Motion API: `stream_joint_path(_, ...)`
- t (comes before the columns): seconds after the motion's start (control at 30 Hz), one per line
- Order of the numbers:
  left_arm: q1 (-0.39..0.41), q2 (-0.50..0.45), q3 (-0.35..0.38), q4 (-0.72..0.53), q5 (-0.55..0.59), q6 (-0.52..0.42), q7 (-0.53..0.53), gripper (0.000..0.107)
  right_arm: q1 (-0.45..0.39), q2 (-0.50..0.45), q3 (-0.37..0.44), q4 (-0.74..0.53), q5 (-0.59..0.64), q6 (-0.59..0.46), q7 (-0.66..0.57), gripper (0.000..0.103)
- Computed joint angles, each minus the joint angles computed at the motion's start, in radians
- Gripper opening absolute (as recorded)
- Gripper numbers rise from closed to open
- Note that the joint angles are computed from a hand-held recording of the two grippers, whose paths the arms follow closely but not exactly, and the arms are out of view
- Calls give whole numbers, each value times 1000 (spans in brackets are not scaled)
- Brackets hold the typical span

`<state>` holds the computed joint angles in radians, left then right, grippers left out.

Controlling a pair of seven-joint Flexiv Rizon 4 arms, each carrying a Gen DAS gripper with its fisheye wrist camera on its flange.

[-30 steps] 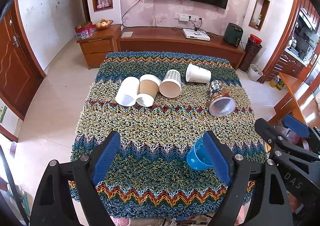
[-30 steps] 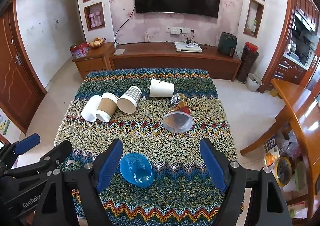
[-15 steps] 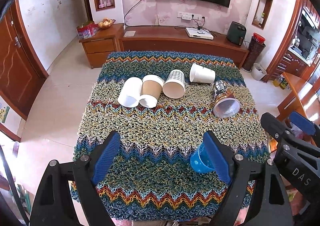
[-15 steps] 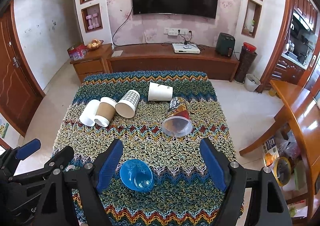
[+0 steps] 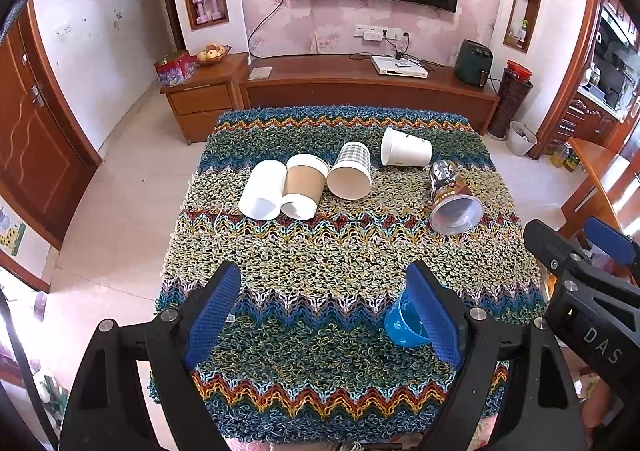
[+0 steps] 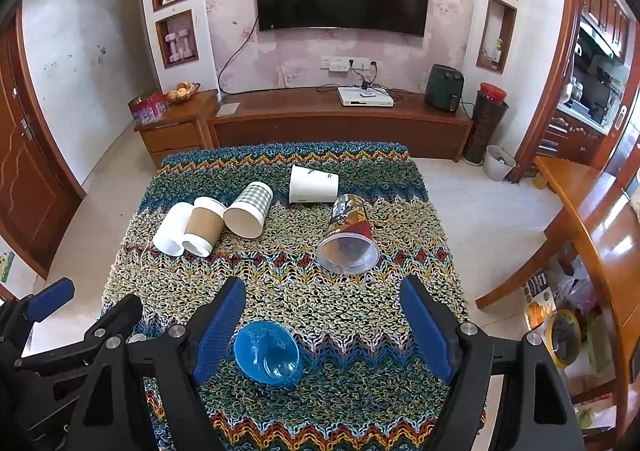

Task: Flip cup upright
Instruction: 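Open the right gripper and raise it away from the blue cup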

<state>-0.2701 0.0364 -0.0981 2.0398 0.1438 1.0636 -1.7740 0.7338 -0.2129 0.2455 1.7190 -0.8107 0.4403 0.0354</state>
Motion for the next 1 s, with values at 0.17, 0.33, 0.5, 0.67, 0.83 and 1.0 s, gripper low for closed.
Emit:
stream_joint_path(0.17,-2,-2,-3,-7,-1,-20,9,87,-1,-2,1,-3,12,-6,-5,80)
stream_joint_path(0.33,0,-5,1,-9,-3,-28,8,87,1,-5,1,-7,14,-12,-9,80)
stream_joint_path(0.5,0,-5,2,-7,-16,-39,15,87,5,-10,0,-12,17,-16,-11,80)
stream_joint_path(0.67,1,-4,2,-7,-9,-43,16,87,6,-10,0,-13,22,-14,-12,80)
stream_joint_path(0.83,1,-4,2,-8,-8,-49,13,87,7,-11,-1,-15,22,-13,-14,80)
stream_joint_path(1.0,1,-2,1,-9,-5,-58,11,87,7,-11,-1,-15,24,-10,-10,80)
